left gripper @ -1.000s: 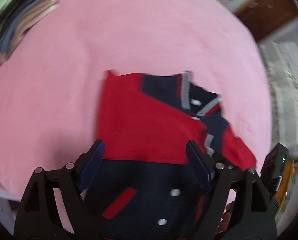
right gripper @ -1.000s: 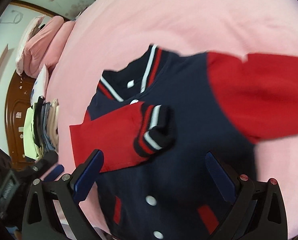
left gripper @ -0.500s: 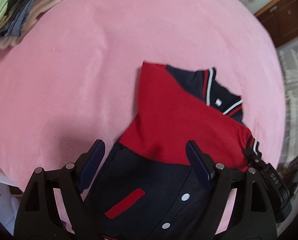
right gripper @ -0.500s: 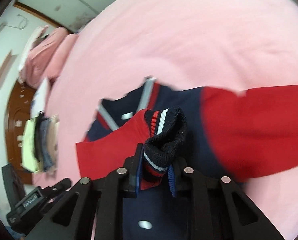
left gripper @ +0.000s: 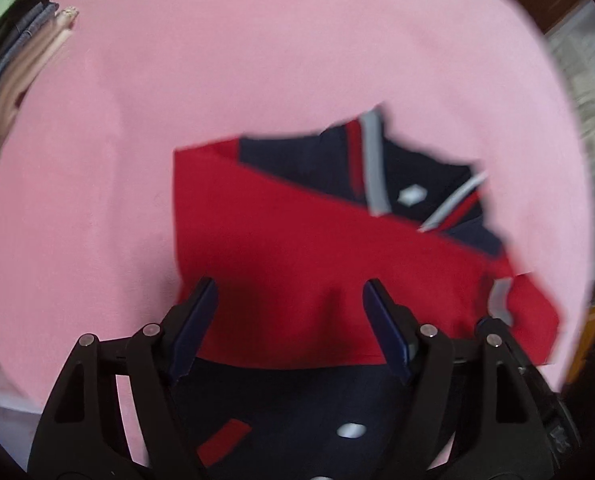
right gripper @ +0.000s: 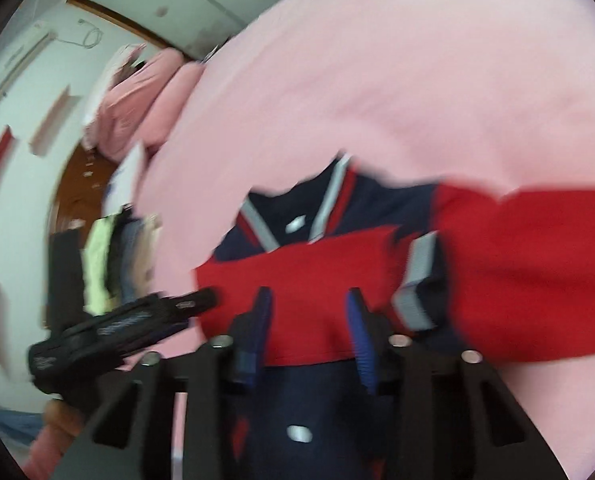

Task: Fold large clothes
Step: 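Fold the held red sleeve across the jacket front with the left gripper, then grasp the other red sleeve cuff with the right gripper and lift it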

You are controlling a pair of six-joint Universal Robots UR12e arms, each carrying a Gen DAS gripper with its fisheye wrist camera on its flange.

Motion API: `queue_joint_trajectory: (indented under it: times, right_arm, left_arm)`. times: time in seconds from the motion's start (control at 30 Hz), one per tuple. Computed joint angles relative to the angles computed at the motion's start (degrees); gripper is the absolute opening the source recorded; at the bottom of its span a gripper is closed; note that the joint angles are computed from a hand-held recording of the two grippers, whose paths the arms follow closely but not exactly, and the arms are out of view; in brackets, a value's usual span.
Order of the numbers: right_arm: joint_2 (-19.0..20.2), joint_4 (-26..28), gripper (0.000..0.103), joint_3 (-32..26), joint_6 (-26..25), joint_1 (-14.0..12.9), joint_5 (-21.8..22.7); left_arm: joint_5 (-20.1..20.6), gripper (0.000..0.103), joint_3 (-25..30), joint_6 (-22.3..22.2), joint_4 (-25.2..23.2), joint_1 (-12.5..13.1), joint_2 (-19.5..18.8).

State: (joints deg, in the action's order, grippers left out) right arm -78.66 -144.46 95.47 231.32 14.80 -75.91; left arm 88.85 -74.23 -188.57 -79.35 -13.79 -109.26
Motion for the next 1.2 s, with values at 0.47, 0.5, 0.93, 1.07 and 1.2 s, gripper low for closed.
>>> queue_joint_trajectory:
  times: [0.47,0.5,0.93,1.07,1.2]
  right_arm:
    - [-8.43,18.23,0.027,5.3,19.65,-0.48,-26.18]
    - [-9.72,18.13,0.03,6.31,20.72,-0.75,-26.78]
    - [-20.11,12.75,0.048,20.68,41.21,-3.96,-29.85]
    - [-20.07,10.09,0.046,21.74,42.12,-4.38,-34.97]
    - [-20.45,8.55,0.028,21.65,37.61,-5.6,-35.55]
  left_arm:
    - [15.73,0.072,-5.5,0.72,3.37,-0.41,2.8]
    - [15.78,0.072,-5.75,1.41,3.76,-0.69,3.22]
    - [-0.11,0.072,-4.96,8.8,5.64,-5.57,5.17]
    - [-1.27,0.072,-4.49,8.76,4.77,-6.05,5.48]
    - [-2.02,0.072,-5.38,9.08,4.98,-5.19,6.55]
